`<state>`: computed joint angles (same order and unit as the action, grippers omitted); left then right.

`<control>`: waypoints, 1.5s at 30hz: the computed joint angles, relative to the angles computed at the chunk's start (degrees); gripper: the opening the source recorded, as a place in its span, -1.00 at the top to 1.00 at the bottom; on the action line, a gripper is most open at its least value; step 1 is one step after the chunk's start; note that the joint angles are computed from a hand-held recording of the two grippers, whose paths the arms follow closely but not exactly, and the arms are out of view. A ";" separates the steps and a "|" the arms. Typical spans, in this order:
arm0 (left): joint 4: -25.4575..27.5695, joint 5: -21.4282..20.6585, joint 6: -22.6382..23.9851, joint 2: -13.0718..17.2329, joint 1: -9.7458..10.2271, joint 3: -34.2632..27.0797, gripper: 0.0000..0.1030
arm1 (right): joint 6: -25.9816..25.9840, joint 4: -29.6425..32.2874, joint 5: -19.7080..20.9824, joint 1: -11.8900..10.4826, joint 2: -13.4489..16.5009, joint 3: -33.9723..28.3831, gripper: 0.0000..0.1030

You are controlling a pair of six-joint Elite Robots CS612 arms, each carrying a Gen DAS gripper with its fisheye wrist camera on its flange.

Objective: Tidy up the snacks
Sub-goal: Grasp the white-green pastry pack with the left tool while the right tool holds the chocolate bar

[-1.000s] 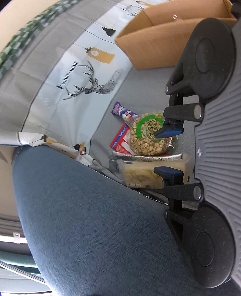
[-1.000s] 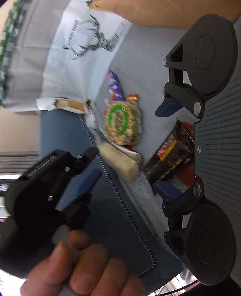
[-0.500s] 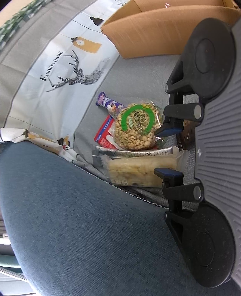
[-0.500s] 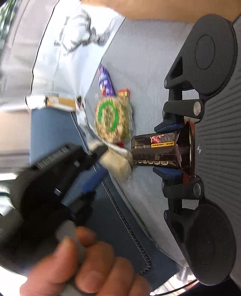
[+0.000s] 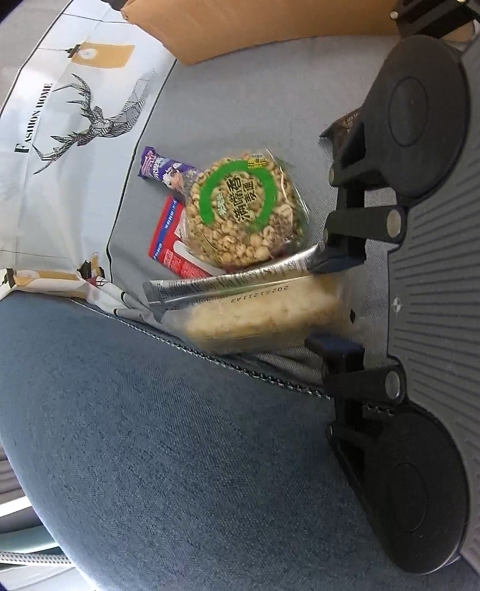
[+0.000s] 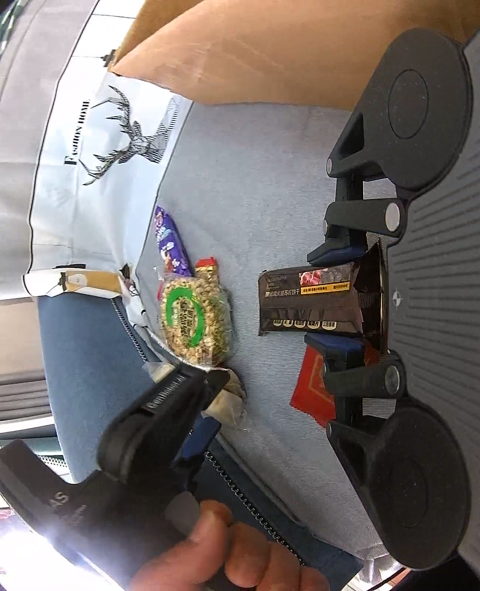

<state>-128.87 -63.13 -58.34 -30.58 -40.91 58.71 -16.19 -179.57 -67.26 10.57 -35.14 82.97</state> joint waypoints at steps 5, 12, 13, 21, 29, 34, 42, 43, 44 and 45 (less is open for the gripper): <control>-6.00 -0.81 -0.53 -1.92 -0.21 3.88 0.42 | 0.01 1.09 -0.26 -0.13 -0.39 0.55 0.20; -24.88 -17.56 2.02 -4.33 0.99 11.12 0.41 | 0.71 1.86 -1.29 -0.29 -2.05 3.14 0.20; -25.06 -19.79 2.33 -4.26 1.21 11.17 0.40 | 0.68 2.08 -1.36 -0.32 -2.28 3.45 0.20; -22.69 -13.13 -4.09 -4.48 0.81 10.97 -0.05 | 0.70 2.36 -1.18 -0.57 -3.10 4.93 0.09; -9.33 -10.94 4.15 -0.98 0.20 2.53 -0.16 | 0.98 2.23 -1.18 -0.45 -2.42 4.26 0.04; -5.15 -11.22 6.17 0.56 0.31 -0.20 -0.14 | 1.63 2.65 -1.08 -0.46 -1.96 3.53 0.04; -7.69 -12.23 3.44 0.26 0.65 0.83 0.13 | 1.78 1.37 -1.75 -0.34 -1.61 3.24 0.20; -9.30 -13.00 2.88 0.05 0.77 1.49 0.13 | 2.50 0.59 -2.11 -0.36 -1.60 3.33 0.20; -10.37 -13.76 2.39 0.01 0.83 1.74 0.13 | 3.03 -0.06 -2.34 -0.38 -1.58 3.36 0.20; -11.07 -14.56 2.11 -0.05 0.93 1.99 0.13 | 3.56 -0.62 -2.48 -0.41 -1.57 3.39 0.20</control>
<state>-139.94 -77.69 -56.24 -30.63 -39.98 60.70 -12.64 -180.19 -69.74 10.16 -36.71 86.36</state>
